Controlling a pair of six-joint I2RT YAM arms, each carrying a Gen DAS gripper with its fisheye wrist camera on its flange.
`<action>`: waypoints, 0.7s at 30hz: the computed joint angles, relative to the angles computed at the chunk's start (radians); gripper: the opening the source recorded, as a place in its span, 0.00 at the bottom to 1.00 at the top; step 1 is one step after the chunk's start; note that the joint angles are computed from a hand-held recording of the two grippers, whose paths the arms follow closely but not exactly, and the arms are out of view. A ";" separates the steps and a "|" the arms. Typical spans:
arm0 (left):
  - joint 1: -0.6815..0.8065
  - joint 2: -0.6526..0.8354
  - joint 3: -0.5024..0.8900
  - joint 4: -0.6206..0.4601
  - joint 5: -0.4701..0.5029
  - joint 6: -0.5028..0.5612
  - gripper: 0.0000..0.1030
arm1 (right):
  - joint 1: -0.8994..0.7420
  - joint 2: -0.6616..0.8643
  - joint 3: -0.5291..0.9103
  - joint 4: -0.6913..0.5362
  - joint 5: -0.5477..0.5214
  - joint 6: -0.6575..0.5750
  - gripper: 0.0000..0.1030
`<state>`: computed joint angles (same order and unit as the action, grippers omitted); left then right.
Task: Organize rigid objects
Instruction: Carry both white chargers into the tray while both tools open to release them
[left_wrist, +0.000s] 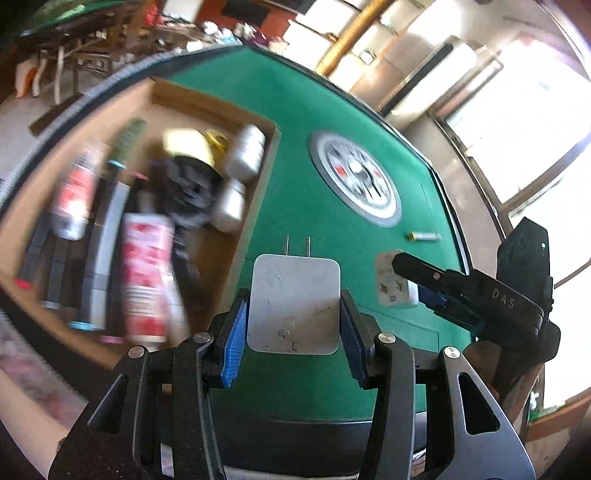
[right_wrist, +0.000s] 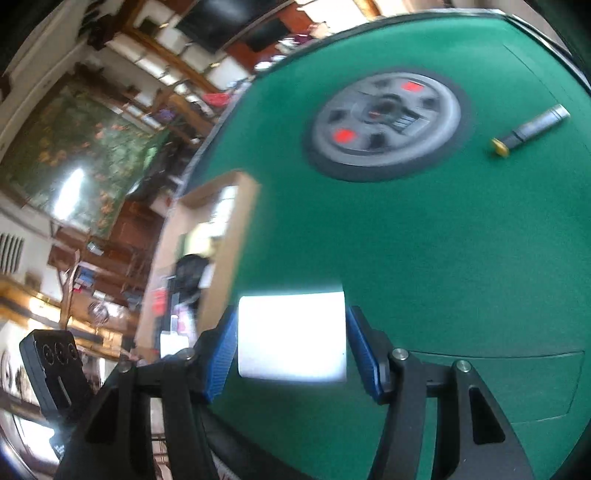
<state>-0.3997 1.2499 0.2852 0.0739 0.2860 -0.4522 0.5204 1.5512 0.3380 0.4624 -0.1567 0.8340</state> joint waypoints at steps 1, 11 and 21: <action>0.054 -0.044 0.005 -0.054 0.023 0.028 0.44 | 0.019 0.007 0.034 -0.018 0.007 -0.008 0.56; 0.456 0.168 0.232 -0.152 0.157 0.287 0.44 | 0.131 0.236 0.434 -0.186 0.030 -0.082 0.56; 0.469 0.594 0.556 -0.154 0.149 0.354 0.44 | 0.091 0.551 0.889 -0.396 0.012 -0.135 0.56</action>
